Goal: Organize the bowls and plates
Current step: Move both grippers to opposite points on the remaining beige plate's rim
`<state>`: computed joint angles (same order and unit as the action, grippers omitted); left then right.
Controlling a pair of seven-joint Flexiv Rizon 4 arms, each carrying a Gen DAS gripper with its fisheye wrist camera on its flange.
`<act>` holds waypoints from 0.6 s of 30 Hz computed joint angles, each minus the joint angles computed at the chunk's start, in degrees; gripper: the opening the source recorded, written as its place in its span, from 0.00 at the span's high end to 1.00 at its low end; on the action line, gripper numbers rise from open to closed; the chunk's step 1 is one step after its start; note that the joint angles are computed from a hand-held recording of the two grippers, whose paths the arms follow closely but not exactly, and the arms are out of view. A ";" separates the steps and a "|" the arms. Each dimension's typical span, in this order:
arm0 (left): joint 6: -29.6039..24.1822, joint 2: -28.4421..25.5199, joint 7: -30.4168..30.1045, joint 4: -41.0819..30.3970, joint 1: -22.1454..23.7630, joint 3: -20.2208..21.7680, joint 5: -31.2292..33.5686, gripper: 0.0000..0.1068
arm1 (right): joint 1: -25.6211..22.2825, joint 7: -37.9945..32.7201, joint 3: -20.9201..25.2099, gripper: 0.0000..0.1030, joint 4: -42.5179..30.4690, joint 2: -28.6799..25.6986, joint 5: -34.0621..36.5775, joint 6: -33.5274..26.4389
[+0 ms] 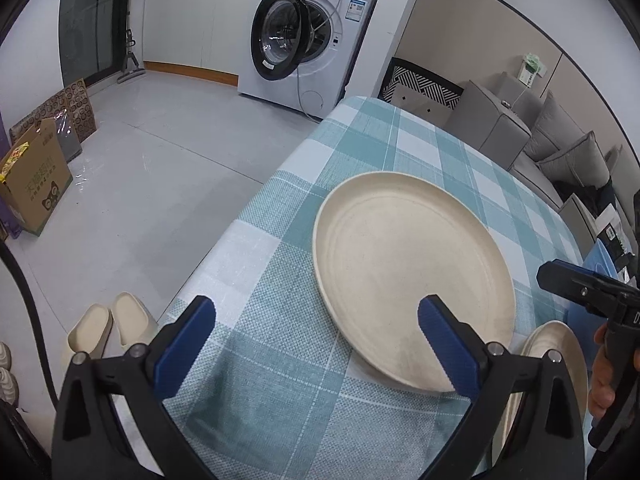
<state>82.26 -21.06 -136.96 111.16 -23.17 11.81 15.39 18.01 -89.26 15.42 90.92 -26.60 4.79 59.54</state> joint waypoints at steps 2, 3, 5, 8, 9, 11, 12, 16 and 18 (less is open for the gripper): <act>0.05 -0.33 0.81 0.29 0.88 -1.05 -0.96 0.05 | -0.27 0.05 0.26 0.01 -1.12 -0.86 0.70 -1.15; 0.11 -0.43 1.37 0.52 1.38 -1.66 -1.63 0.05 | -0.23 0.09 0.22 0.01 -1.51 -1.20 0.76 -1.47; 0.51 -0.73 1.78 0.88 1.91 -2.22 -2.92 0.05 | -0.25 0.06 0.37 0.02 -2.42 -1.99 1.15 -2.18; 1.93 -1.11 2.66 2.04 3.11 -3.51 -5.43 0.06 | -0.38 -0.40 0.77 0.08 -3.69 -2.98 1.94 -3.50; 2.21 -1.28 3.13 2.28 3.32 -3.79 -6.26 0.07 | -0.15 -0.29 0.57 0.09 -3.89 -3.29 1.80 -3.68; 2.23 -1.51 2.92 2.08 1.77 -2.07 -6.10 0.10 | -0.16 -0.66 0.73 0.15 -4.38 -3.81 2.02 -4.24; 1.85 -1.52 2.68 1.96 1.20 -1.46 -6.19 0.11 | -0.21 -0.79 0.85 0.19 -4.78 -4.13 2.22 -5.00; 2.78 -1.38 3.77 2.62 1.52 -1.70 -7.05 0.14 | 0.05 -0.83 0.73 0.24 -5.46 -4.86 2.51 -6.26; 3.15 -1.32 3.91 2.87 1.28 -1.36 -7.35 0.17 | 0.17 -0.66 0.63 0.30 -5.72 -5.14 2.59 -7.01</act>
